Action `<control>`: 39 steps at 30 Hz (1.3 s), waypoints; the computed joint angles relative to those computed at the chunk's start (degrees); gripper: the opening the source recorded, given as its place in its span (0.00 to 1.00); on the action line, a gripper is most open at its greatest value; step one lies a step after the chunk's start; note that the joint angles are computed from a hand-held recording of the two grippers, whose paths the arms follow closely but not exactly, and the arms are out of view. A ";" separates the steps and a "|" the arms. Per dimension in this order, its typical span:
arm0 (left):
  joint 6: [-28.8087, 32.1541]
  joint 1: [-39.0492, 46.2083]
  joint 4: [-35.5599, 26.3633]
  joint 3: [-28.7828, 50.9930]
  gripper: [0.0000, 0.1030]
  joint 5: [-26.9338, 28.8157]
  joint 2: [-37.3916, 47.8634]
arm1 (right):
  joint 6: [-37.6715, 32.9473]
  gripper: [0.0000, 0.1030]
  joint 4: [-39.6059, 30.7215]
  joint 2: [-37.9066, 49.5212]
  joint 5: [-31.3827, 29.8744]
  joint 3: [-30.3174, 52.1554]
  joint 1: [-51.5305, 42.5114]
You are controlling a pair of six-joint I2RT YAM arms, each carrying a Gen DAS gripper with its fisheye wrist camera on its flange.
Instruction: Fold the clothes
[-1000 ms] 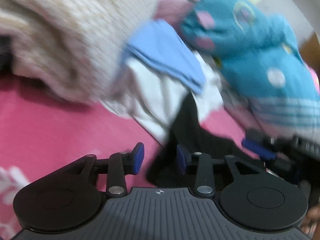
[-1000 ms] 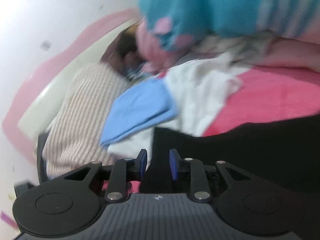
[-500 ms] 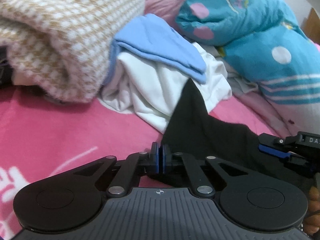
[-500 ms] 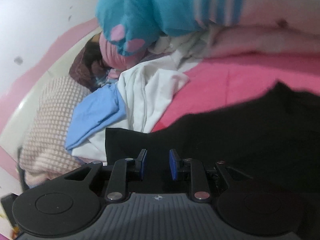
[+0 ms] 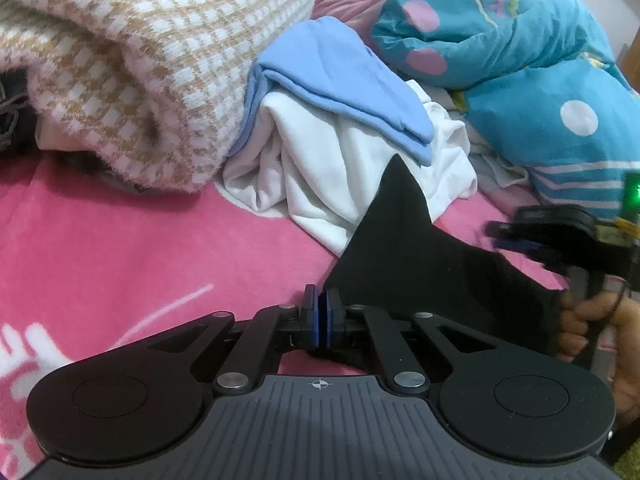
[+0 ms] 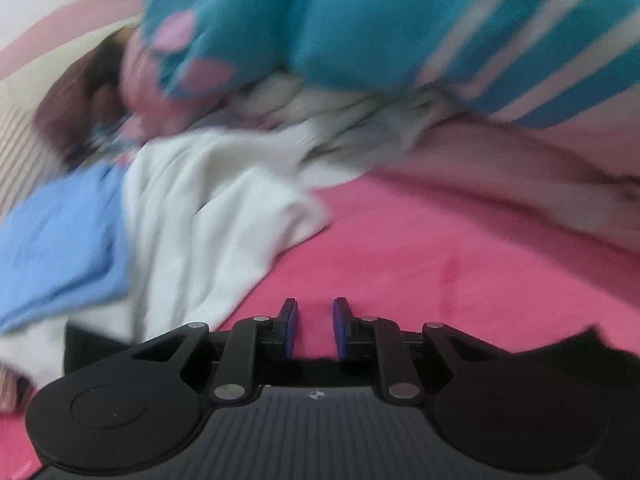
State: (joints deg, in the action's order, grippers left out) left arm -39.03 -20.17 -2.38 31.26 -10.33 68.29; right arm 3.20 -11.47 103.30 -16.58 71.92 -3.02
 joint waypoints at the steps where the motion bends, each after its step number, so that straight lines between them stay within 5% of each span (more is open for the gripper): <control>1: -0.36 0.28 0.01 0.03 0.04 0.45 0.05 | -0.05 0.20 1.41 -2.35 -0.03 -2.10 -1.22; 7: -1.65 0.71 -2.58 0.85 0.06 -0.43 -0.92 | -1.64 0.21 0.39 -19.72 -12.26 -9.23 -17.22; 13: -1.76 -2.94 -6.70 1.86 0.11 -10.93 -4.53 | -19.96 0.24 -24.23 -28.49 -28.32 1.12 -38.52; 16: -0.86 -8.90 -7.52 2.56 0.16 -22.38 -5.59 | -30.91 0.29 -35.61 -29.75 -31.34 4.98 -44.88; 19: 2.44 -14.02 -4.34 2.42 0.18 -26.55 -5.02 | -37.19 0.29 -38.96 -31.01 -30.33 2.53 -45.64; 24: 4.50 -18.53 0.89 3.24 0.18 -16.19 -0.04 | -35.05 0.28 -31.20 -28.70 -23.86 -6.19 -36.19; 29: 5.66 -20.50 -0.59 6.37 0.18 -19.51 7.75 | -28.77 0.27 -18.68 -18.67 -17.68 -8.73 -24.11; 33: 3.12 -14.88 0.46 4.72 0.19 -12.48 7.26 | -24.87 0.25 -12.79 -5.28 -10.20 -2.88 -17.09; 39: 3.28 -16.40 0.05 5.33 0.18 -14.61 8.24 | -13.40 0.16 -7.65 3.92 -9.34 6.14 -15.66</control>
